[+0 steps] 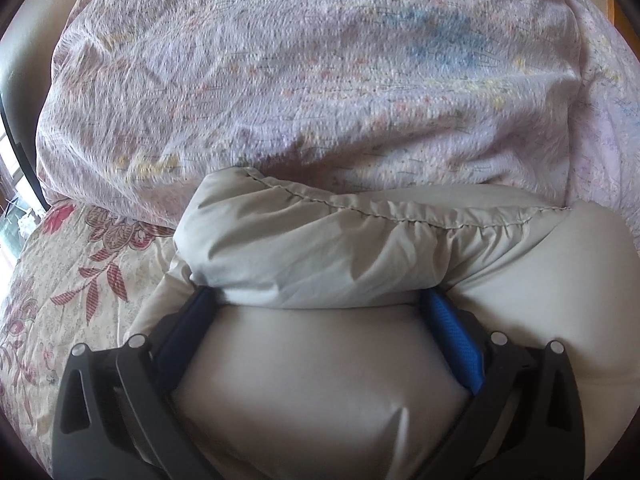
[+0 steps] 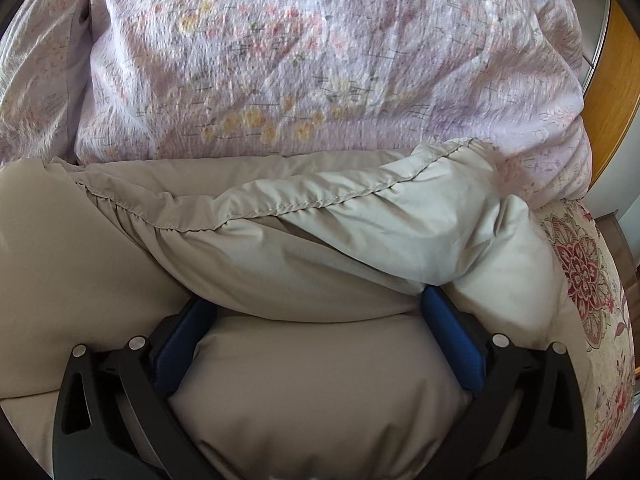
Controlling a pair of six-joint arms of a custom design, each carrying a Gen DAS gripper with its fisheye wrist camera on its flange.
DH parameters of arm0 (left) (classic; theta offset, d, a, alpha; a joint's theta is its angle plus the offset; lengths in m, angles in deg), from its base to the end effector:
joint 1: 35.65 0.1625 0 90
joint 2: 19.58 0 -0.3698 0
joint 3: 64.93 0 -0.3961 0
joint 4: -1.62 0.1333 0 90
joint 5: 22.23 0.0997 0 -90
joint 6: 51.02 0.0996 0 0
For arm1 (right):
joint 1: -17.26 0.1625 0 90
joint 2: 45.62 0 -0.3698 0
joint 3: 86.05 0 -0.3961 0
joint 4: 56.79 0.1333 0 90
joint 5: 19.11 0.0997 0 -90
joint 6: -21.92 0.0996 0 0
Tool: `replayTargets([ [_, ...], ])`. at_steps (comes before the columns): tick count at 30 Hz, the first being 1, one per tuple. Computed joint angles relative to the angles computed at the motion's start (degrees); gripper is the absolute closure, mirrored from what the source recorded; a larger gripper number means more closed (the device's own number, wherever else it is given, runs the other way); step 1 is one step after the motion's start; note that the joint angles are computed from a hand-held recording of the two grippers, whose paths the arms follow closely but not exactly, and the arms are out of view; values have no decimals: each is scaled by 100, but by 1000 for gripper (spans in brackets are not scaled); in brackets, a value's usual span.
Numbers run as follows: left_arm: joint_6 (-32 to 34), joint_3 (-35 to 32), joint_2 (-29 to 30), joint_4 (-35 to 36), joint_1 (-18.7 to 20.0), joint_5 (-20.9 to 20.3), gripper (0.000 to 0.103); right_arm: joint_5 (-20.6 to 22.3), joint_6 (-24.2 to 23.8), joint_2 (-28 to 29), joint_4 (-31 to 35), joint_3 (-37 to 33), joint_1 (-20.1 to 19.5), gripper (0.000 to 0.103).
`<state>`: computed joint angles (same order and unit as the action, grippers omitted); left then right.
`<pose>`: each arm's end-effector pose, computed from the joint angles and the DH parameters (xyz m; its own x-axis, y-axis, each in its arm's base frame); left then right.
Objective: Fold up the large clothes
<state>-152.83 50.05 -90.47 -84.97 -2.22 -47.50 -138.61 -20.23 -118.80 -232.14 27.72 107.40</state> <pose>-0.2455 -0.4297 0.1341 -0.6176 -0.5124 -0.5966 0.1990 0.6321 -0.7489 0.0856 -0.5394 0.2674 -0.6447 -0.2210 0.7318 -0.5859 0.7577 -0.2874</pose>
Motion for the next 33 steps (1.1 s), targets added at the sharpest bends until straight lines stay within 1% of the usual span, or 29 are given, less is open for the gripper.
replayTargets([
  [2,17,48,-95,28,49,48,2,-18,19,76,-30,-39,25,1],
  [4,-272,-61,-21,399,3,16,2,24,-19,71,-218,23,26,1],
  [5,-516,-193,37,788,-31,-57,2,-2,-35,18,-176,51,45,1],
  [6,-860,-399,188,1249,-148,-211,2,-53,-41,-80,-104,97,74,1],
  [7,-1031,-483,212,1563,-239,-295,2,-42,-63,-208,-57,161,93,1],
  [9,-1298,-607,233,2113,-444,-357,2,215,-172,-488,-267,325,78,1],
  [11,-1662,-789,288,2793,-560,-391,2,391,-186,-616,-506,298,36,1],
  [12,-1752,-838,273,2983,-582,-396,2,413,-119,-636,-474,210,12,1],
  [13,-1901,-911,273,3212,-582,-406,2,439,40,-651,-289,58,-37,1],
  [15,-2408,-1132,337,3832,-550,-487,2,600,355,-689,163,-183,-194,1],
  [17,-2847,-1261,350,4308,-500,-561,2,545,524,-589,244,-359,-318,1],
  [20,-2866,-1093,168,4244,-364,-561,2,497,773,-581,418,-377,-610,3],
  [23,-2639,-798,2,3764,-299,-455,2,638,1003,-593,613,-430,-763,3],
  [25,-2580,-737,-13,3636,-258,-389,2,536,978,-491,594,-498,-765,2],
  [28,-2446,-605,-89,3379,-213,-316,2,330,792,-270,384,-615,-743,1],
  [33,-1756,-123,-558,2248,-60,-288,2,-42,609,-44,79,-660,-639,1],
])
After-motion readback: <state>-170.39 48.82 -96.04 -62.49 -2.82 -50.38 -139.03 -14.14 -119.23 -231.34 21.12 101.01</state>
